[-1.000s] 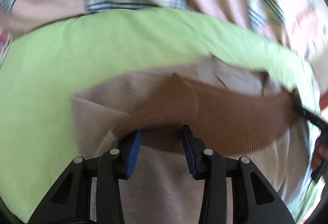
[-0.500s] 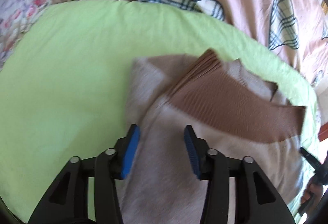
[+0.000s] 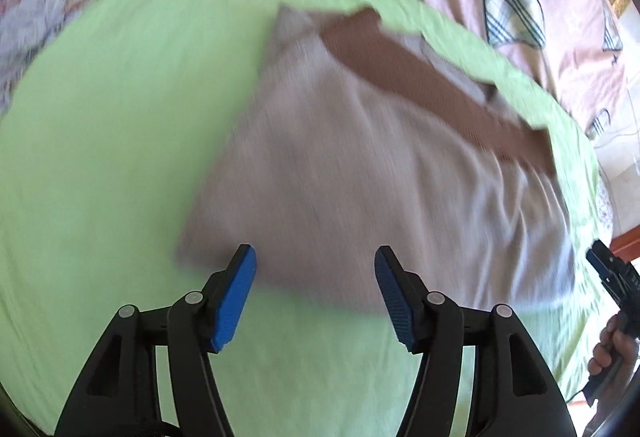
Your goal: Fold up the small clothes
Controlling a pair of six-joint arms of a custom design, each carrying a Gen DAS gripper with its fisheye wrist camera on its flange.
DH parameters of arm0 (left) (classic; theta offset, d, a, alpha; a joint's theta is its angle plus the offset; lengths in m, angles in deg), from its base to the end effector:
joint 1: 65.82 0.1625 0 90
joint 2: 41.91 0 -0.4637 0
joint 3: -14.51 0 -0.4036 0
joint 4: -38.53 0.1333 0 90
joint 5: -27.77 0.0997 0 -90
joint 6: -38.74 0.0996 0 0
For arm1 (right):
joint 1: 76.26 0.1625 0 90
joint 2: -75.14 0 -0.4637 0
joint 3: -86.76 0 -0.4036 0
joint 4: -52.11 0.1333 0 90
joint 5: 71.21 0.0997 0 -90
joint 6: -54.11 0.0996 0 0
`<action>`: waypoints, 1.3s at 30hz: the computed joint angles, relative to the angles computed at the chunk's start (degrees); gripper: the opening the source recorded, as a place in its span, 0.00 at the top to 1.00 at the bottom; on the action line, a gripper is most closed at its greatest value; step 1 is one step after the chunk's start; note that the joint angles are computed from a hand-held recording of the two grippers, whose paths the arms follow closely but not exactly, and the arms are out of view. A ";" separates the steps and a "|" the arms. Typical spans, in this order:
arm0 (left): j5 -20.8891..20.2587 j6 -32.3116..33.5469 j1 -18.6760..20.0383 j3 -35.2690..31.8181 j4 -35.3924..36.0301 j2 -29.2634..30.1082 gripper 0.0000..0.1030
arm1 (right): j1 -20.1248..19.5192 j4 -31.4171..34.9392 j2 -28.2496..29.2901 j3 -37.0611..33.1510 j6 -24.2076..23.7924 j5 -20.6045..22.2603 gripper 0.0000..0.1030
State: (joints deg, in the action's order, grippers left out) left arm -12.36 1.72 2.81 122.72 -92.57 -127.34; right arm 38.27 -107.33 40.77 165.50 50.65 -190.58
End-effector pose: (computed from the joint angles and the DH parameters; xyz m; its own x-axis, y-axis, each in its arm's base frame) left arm 0.0042 -0.5642 0.4389 -0.7574 -0.5235 -0.3903 -0.1379 0.7125 -0.6880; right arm 0.4083 -0.6912 0.1057 -0.8548 -0.2222 0.4690 -0.4284 0.8121 -0.3961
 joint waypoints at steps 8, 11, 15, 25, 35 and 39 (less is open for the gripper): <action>-2.82 -7.43 -2.32 6.93 0.58 -3.35 0.38 | 1.71 3.73 0.26 3.79 -1.24 1.99 0.45; -2.64 -7.85 -2.76 8.14 -0.22 -4.17 0.37 | 2.19 5.05 0.83 4.18 -1.88 2.55 0.43; -2.91 -8.08 -2.22 8.09 -1.17 -4.63 0.36 | 2.71 6.88 1.54 3.90 -2.08 3.09 0.41; -6.97 -3.32 2.88 5.81 -7.63 -3.22 0.33 | 3.78 8.64 3.33 1.78 0.27 1.03 0.39; -2.43 -4.92 5.46 4.43 -18.78 0.88 0.29 | 2.65 9.58 2.76 0.89 -0.43 3.58 0.37; 0.17 -4.85 5.85 2.92 -20.58 2.65 0.31 | 2.41 10.14 2.89 -0.31 0.03 3.39 0.37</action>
